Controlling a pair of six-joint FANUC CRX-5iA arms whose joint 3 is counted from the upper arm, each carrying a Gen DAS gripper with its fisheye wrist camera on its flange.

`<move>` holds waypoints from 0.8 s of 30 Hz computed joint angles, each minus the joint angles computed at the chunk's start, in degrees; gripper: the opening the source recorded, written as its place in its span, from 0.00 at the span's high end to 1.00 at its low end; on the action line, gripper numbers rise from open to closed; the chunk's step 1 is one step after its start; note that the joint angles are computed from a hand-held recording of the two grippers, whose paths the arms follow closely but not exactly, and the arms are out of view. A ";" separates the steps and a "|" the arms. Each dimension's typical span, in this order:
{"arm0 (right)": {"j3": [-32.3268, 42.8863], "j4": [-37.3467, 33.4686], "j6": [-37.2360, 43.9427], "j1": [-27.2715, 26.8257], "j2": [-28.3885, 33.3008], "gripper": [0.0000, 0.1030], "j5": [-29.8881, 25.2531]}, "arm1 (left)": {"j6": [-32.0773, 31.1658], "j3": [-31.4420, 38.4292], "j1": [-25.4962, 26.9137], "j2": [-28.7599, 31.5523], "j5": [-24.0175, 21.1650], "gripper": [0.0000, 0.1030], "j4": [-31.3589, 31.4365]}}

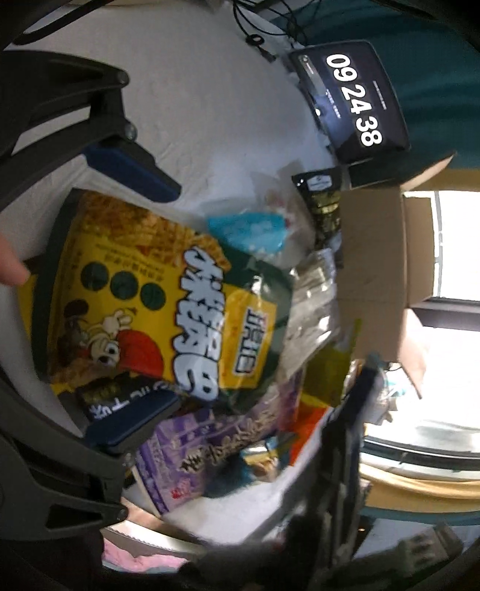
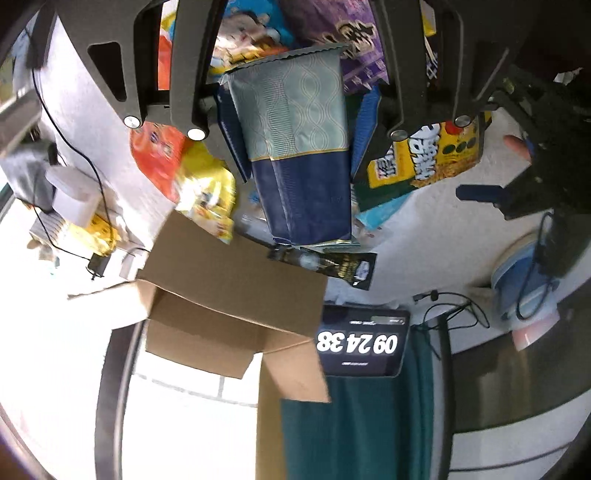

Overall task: Organize snacks
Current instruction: 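Grasp the yellow cartoon chip bag with the left gripper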

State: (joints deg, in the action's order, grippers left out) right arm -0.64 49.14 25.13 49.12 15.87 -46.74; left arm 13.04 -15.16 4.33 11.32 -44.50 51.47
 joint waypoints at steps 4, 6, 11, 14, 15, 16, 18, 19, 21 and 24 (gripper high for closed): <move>-2.97 2.38 -4.24 -0.45 -2.16 0.46 0.29 | 2.85 2.36 -0.45 1.71 0.07 0.02 -3.94; -4.00 3.36 -5.87 -0.79 -2.86 0.46 0.47 | 4.73 3.29 -0.42 2.45 -0.17 0.04 -5.02; -5.68 4.82 -8.13 -1.77 -4.13 0.46 1.15 | 9.63 6.05 0.37 4.70 -4.03 0.36 -6.30; -5.89 5.29 -8.50 -2.28 -4.43 0.46 1.50 | 9.74 5.83 0.39 4.04 -3.34 0.40 -6.16; -6.00 5.46 -8.56 -2.44 -4.57 0.46 1.65 | 9.78 5.87 0.39 3.88 -3.23 0.43 -5.77; -6.04 5.72 -8.60 -2.63 -4.68 0.46 1.81 | 9.74 5.72 0.42 3.44 -3.00 0.43 -5.32; -5.91 6.06 -8.46 -3.03 -4.77 0.46 2.02 | 9.48 5.77 0.36 3.09 -2.60 0.44 -4.37; -5.91 6.35 -8.58 -3.19 -4.81 0.46 2.11 | 9.33 5.82 0.46 2.77 -2.70 0.44 -3.59; -5.96 7.07 -9.00 -3.63 -4.90 0.46 2.46 | 8.93 6.10 0.59 2.40 -2.69 0.44 -2.22; -5.75 7.93 -9.66 -4.47 -4.93 0.46 2.89 | 8.36 6.82 0.62 2.04 -2.38 0.44 -0.17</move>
